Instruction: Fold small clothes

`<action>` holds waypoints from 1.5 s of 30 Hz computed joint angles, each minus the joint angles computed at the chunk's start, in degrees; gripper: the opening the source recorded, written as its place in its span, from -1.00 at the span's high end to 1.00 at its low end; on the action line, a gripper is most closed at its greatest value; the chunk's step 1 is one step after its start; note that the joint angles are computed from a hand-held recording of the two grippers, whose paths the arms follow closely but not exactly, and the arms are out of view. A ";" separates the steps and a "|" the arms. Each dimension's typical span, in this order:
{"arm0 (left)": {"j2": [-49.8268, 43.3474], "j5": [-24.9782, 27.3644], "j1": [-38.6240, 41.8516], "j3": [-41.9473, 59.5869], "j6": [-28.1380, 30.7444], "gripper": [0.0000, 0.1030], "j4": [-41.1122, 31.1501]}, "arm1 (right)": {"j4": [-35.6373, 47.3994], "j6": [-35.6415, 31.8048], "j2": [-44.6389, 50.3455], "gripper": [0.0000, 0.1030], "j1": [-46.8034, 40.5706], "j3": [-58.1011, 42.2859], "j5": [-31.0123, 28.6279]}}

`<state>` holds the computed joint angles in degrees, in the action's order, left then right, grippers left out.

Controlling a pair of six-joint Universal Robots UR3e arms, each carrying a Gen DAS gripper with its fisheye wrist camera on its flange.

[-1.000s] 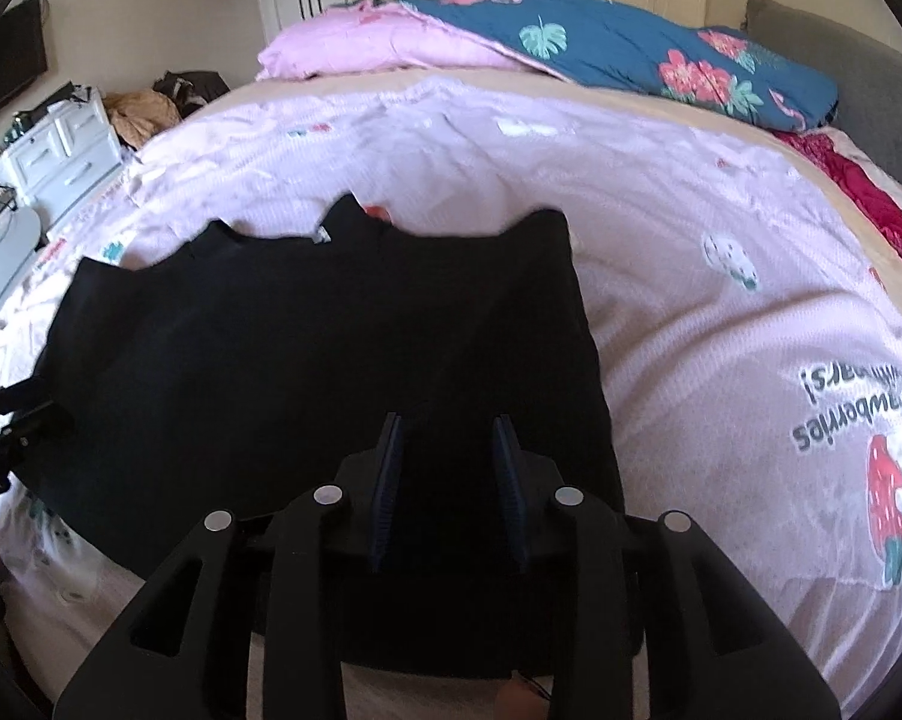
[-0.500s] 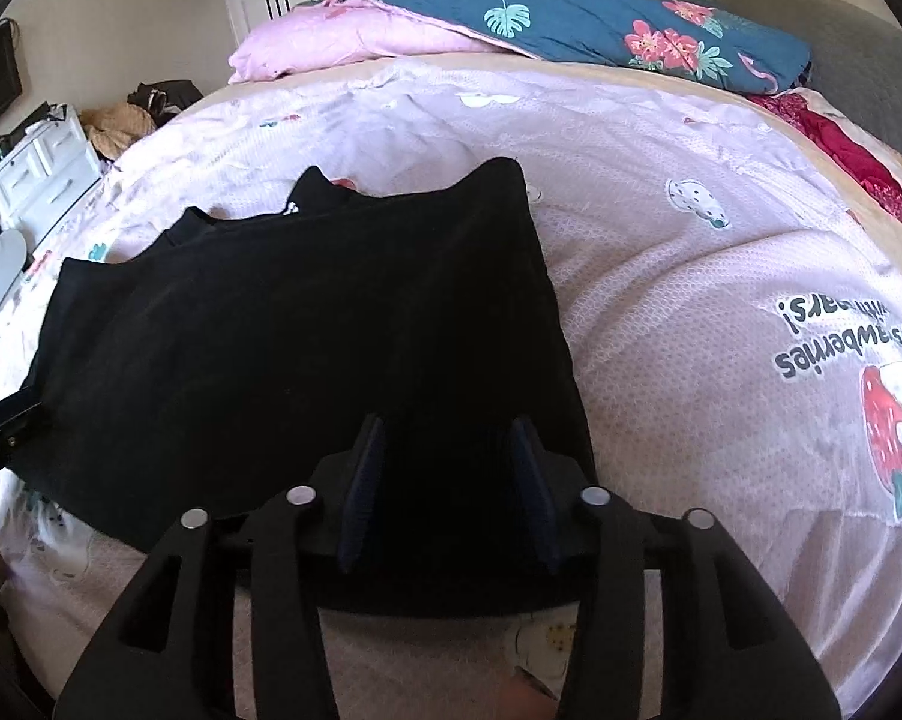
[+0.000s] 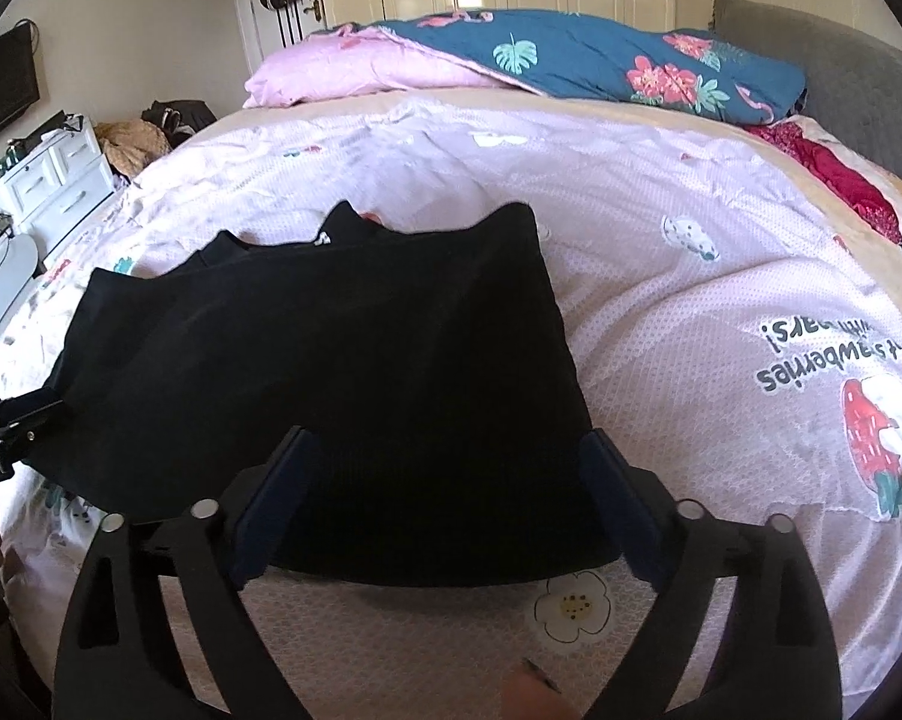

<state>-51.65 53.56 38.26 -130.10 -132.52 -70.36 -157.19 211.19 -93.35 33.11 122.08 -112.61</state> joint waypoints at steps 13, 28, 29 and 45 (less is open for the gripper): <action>2.63 -0.42 0.44 0.98 0.29 -0.82 -1.97 | -0.50 0.72 -0.73 -0.92 1.46 0.02 -2.13; 5.29 -2.13 2.10 2.32 1.49 -0.82 -5.60 | 0.17 2.14 0.14 -0.92 4.06 -1.91 -5.41; 5.73 -2.37 2.43 2.64 1.75 -0.82 -6.34 | 0.28 2.27 0.33 -0.92 4.49 -2.31 -5.82; 11.86 -6.77 8.95 8.14 9.53 -0.82 -21.77 | 3.00 3.46 1.81 -0.92 10.45 -7.55 -10.56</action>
